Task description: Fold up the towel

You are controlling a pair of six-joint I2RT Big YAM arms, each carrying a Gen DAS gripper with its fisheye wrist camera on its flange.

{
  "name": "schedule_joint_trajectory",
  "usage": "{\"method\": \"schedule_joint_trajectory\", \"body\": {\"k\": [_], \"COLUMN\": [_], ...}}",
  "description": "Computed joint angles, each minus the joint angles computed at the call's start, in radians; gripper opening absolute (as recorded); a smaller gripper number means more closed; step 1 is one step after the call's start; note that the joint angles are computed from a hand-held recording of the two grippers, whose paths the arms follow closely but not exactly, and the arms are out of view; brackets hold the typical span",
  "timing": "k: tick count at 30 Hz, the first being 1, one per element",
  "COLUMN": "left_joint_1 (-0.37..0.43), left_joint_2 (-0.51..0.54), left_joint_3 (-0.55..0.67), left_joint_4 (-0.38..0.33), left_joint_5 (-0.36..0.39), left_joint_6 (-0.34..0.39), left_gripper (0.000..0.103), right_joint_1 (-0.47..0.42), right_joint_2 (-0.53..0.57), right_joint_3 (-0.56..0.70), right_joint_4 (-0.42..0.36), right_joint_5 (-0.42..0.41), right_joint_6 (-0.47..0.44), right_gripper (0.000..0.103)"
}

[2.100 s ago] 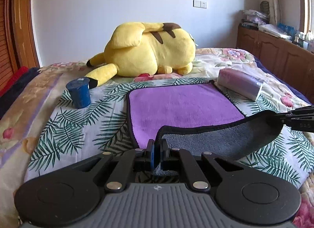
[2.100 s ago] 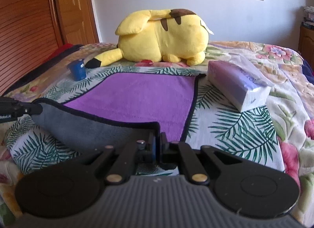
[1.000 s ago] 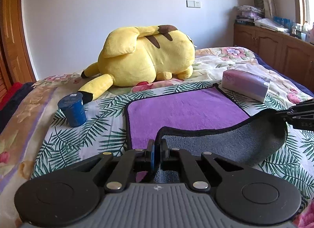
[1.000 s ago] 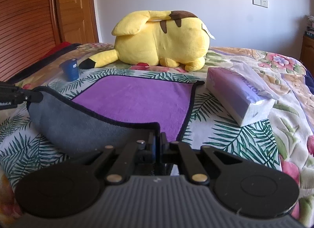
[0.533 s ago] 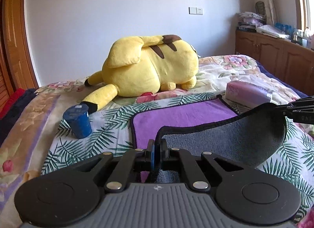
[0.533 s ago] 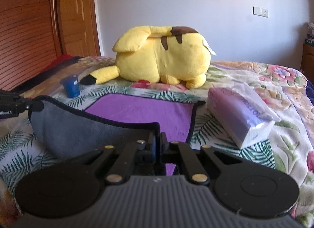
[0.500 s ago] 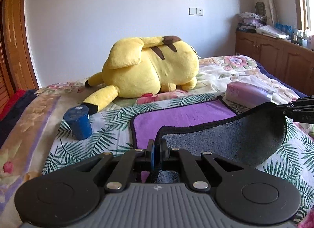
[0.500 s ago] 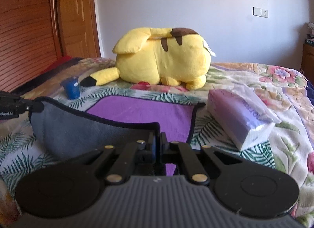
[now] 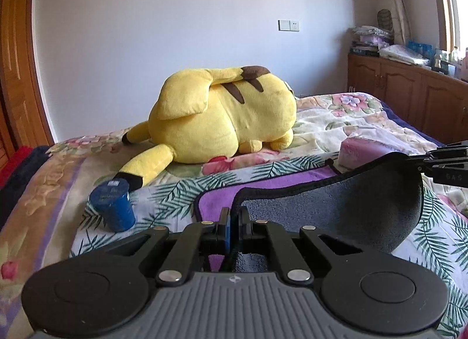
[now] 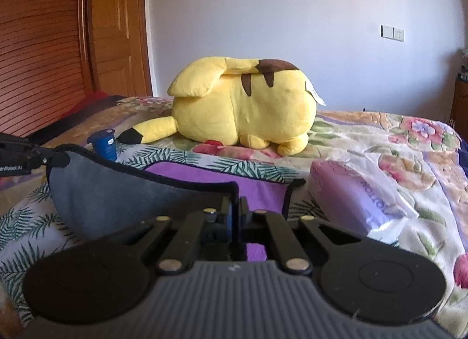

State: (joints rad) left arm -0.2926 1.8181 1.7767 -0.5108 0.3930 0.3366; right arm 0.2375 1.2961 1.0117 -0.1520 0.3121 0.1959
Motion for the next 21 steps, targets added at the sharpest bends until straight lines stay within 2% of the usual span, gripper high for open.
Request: {"method": "schedule_joint_trajectory", "body": {"k": [7,15,21], "left_joint_1": [-0.012,-0.022,-0.036], "left_joint_2": [0.06,0.136,0.18], "left_joint_3": [0.072,0.169,0.216], "left_joint_4": [0.006,0.019,0.059], "left_joint_5": [-0.015,-0.045,-0.065], "left_joint_6": [0.025,0.009,0.039], "left_gripper": [0.005,0.005,0.005], "right_joint_1": [-0.022,-0.049,-0.074], "right_joint_2": [0.047,0.098,0.135], "right_joint_3": [0.029,0.065,0.082], "right_joint_4": [0.029,0.068,0.131], "right_joint_5": [0.005,0.008,0.014], "right_joint_6": [-0.052,-0.115,-0.136], "right_gripper": [0.004,0.004,0.004]}}
